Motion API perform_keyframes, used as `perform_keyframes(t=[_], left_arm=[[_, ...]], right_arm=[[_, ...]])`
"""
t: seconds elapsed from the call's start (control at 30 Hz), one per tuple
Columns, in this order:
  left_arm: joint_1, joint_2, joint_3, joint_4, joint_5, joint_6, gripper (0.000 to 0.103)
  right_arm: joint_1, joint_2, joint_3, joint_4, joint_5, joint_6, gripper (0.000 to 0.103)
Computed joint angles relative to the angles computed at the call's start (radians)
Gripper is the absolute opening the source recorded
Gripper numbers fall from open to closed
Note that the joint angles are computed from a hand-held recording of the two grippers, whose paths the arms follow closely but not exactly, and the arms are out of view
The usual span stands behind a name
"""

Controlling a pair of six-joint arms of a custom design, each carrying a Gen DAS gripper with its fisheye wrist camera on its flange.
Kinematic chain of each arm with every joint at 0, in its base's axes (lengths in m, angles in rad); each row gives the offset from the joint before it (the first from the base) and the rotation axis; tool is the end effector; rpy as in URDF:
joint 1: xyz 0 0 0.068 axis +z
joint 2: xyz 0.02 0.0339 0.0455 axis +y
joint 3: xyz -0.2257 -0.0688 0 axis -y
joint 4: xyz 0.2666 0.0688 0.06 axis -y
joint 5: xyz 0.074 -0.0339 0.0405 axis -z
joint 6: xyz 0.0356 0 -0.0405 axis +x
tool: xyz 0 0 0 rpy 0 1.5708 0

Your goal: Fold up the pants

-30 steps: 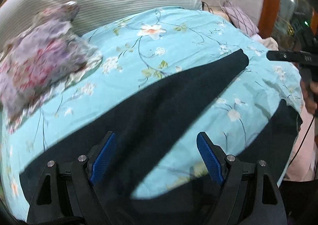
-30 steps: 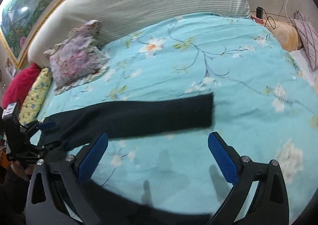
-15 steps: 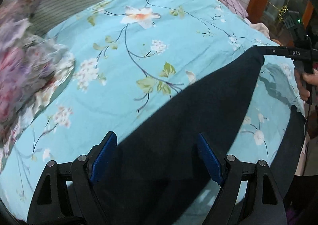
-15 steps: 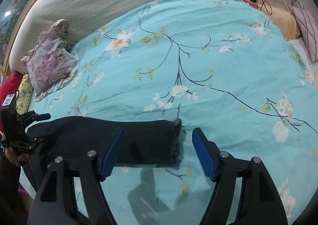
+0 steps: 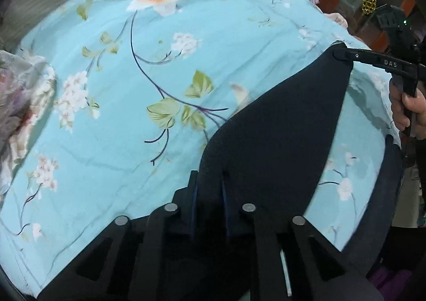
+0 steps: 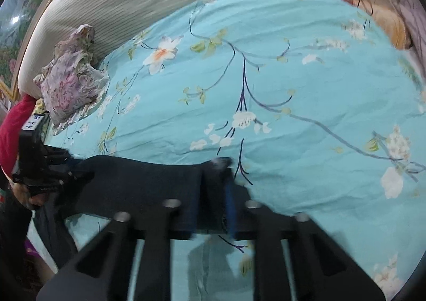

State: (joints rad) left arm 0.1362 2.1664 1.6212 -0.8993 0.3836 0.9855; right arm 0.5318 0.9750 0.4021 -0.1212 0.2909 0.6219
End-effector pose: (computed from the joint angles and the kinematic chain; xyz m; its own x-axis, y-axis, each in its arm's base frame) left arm 0.4171 0.0437 0.1072 -0.6090 0.6967 -0.3791 0.7755 0.6234 -0.1001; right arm 0.2060 0.1093 0.1371 -0.6204 0.2825 -0.7316 0.0808 0.9509 0.2987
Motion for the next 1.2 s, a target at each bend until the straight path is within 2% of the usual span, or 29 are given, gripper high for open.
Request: perform_keyframes(t=[0.13,0.33,0.5,0.6,0.8,0.9,1.07,1.2], left_arm=[[0.036,-0.157,-0.169,0.05,0.047,0.032,0.009],[0.13,-0.373,-0.348,-0.004,0.139,0.107,0.009],[0.2,-0.532,-0.495,-0.058,0.183,0.179,0.008],[0.254,-0.643,-0.607,-0.081,0.199,0.243,0.008],[0.358,-0.754,-0.727,-0.17,0.224,0.349,0.008],[0.397,-0.781,-0.762,-0.199,0.231,0.394,0.008],[0.462,-0.827,-0.812,-0.249,0.237,0.482,0.008],[0.514,-0.871,-0.854,-0.268,0.244,0.56,0.008]], right_arm=[[0.091,-0.118,-0.038,-0.034,0.099,0.013,0.01],[0.247,-0.265,-0.091,-0.134,0.244,0.076,0.009],[0.402,-0.441,-0.177,-0.255,0.367,0.188,0.009],[0.512,-0.491,-0.207,-0.328,0.446,0.28,0.008],[0.795,-0.425,-0.18,-0.501,0.669,0.558,0.008],[0.935,-0.315,-0.143,-0.595,0.759,0.761,0.007],[1.098,-0.074,-0.066,-0.727,0.82,1.099,0.008],[1.208,0.12,-0.006,-0.816,0.827,1.356,0.007]])
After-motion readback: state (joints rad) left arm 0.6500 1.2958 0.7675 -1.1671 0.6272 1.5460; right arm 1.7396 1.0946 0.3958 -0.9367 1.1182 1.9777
